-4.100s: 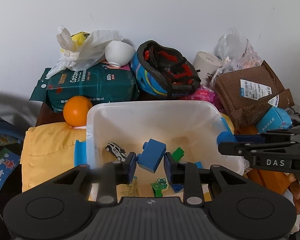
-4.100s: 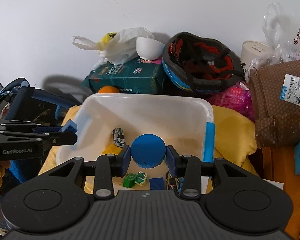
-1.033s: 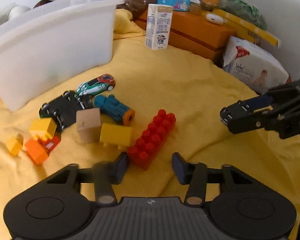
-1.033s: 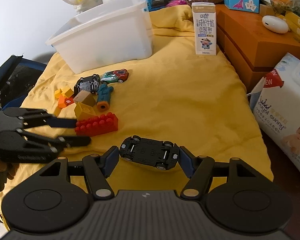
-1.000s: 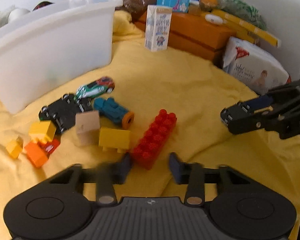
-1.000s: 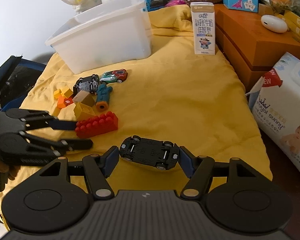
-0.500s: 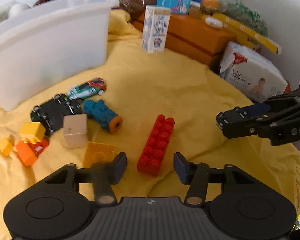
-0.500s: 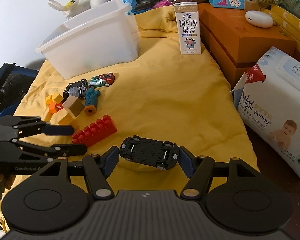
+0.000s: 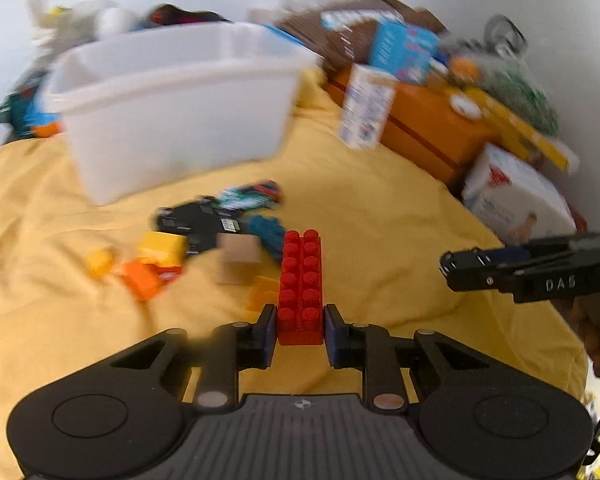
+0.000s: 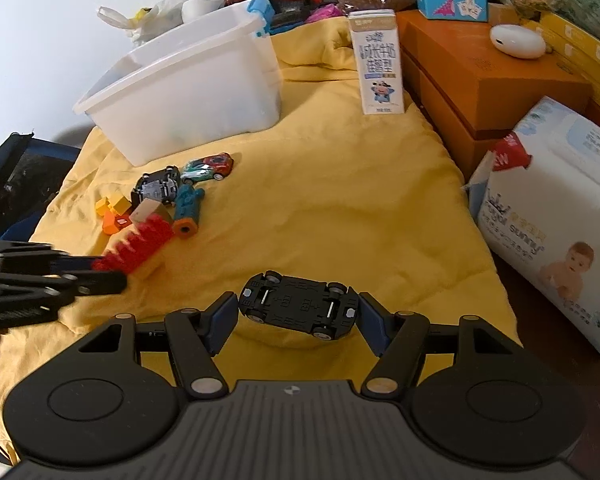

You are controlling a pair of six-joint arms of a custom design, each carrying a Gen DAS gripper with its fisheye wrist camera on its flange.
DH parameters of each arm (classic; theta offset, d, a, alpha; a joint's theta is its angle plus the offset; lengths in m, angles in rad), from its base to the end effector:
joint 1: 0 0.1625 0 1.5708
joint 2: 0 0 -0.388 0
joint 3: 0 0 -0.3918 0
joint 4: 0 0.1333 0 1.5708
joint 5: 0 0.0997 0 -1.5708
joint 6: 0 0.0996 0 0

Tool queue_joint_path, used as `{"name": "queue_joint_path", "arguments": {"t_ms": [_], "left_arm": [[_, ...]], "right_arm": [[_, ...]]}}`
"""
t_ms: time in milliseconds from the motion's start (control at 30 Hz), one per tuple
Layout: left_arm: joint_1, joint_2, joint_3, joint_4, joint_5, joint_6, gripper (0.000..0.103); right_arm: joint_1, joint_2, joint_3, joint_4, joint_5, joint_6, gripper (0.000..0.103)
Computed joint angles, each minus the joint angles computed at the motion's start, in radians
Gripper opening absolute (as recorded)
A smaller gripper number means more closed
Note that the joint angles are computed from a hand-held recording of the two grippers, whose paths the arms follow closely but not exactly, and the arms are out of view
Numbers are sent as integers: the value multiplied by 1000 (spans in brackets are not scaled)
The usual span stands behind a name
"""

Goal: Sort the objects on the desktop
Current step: 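Carry both held pieces over the white bin and open both tools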

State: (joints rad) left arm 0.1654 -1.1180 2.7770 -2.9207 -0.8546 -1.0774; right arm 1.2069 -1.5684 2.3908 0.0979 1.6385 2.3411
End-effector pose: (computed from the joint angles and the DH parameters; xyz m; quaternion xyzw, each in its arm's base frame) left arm -0.1718 -0.2301 0.0192 0.2043 0.9042 -0.2811 0.2484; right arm 0.0299 -0.2772 0.1239 0.1945 -0.9269 0.2491 0.2024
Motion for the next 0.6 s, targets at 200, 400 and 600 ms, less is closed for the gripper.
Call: {"name": "queue_joint_path", "arguments": {"t_ms": [200, 400, 600], "left_arm": [[-15, -360, 18, 402, 107, -189, 27], [120, -453, -88, 486, 259, -89, 27], [302, -347, -236, 308, 290, 147, 28]], "right_arm": [[109, 41, -44, -5, -7, 11, 68], [299, 149, -189, 23, -11, 80, 68], [450, 307, -445, 97, 6, 162, 68]]}}
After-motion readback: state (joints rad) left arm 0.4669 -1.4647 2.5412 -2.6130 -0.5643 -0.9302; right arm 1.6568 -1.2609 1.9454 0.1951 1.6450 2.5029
